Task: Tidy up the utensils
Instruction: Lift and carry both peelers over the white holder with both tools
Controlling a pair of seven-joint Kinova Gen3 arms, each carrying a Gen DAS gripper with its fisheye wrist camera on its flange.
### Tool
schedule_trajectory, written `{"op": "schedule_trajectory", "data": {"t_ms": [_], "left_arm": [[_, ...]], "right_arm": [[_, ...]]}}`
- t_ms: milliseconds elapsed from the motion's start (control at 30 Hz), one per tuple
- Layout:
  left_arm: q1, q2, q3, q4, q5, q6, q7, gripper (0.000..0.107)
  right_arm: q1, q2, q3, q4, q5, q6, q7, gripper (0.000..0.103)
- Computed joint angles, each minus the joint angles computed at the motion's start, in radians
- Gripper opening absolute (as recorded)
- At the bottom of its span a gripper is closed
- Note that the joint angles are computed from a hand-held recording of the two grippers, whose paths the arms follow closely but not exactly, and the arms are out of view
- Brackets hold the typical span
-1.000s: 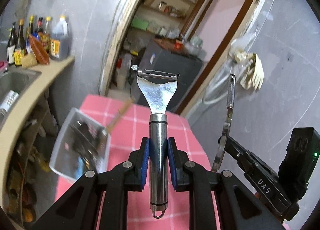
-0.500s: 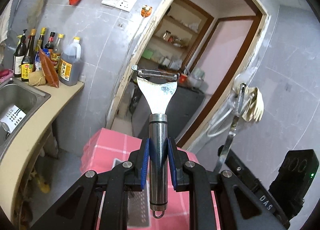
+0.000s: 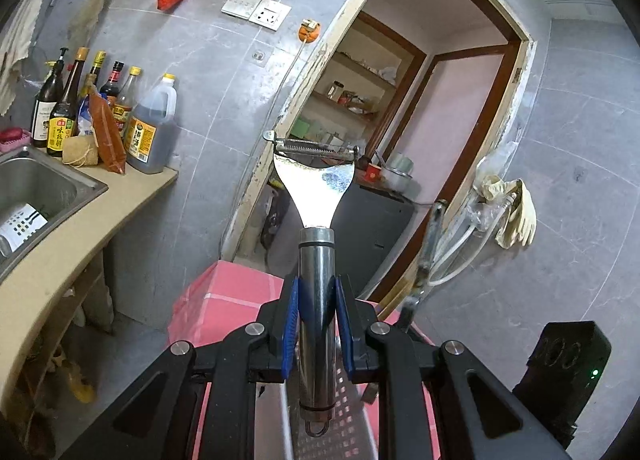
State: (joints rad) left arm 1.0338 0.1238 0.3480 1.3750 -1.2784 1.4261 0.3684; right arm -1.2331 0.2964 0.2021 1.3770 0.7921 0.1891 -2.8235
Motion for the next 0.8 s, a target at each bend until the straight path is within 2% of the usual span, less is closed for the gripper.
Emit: {"op": "schedule_trajectory", "data": {"t_ms": [133, 400, 800], "left_arm": [[0.001, -0.006, 0.002, 0.049, -0.024, -0.007, 0.039, 0.017], [0.021, 0.006, 0.010, 0.059, -0.049, 0.006, 0.016, 0.018], [0.024, -0.016, 0.035, 0.094, -0.039, -0.010, 0.006, 0.018]], "right_arm": [[-0.025, 0.008, 0.041, 0.027, -0.002, -0.041, -0.001, 0.002], [-0.060, 0.000, 0.074, 0.047, -0.076, -0.046, 0.092, 0.002], [0.018, -0.028, -0.050, 0.051, -0.124, -0.001, 0.220, 0.002]]}}
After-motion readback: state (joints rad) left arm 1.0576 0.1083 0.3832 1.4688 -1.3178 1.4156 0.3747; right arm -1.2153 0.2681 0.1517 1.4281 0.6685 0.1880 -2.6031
